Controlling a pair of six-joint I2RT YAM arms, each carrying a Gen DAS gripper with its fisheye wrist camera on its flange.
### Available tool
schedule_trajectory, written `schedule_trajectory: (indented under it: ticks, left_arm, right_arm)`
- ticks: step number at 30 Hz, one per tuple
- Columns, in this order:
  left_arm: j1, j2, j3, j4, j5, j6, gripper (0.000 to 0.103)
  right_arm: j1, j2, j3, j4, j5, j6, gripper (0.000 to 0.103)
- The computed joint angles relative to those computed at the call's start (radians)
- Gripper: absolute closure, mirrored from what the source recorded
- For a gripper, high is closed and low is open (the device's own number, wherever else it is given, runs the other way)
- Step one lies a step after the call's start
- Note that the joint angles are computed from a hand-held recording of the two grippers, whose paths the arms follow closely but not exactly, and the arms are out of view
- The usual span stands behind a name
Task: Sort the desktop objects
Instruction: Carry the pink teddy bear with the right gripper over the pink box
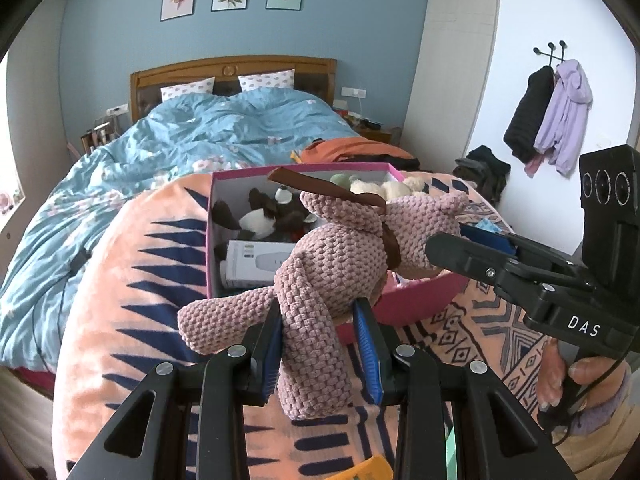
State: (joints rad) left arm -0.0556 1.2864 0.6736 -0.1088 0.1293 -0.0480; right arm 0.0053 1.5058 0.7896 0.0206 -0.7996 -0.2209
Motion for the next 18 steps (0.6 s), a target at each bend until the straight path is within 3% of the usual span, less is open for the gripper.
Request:
schedule_trajectory:
  ticks: [18]
  left_arm:
    - [0.009,0.093,0.133,-0.032,-0.035,0.018,0.069]
  right_arm:
    - [0.039,0.077,0.104,0.012,0.032,0.029,0.058]
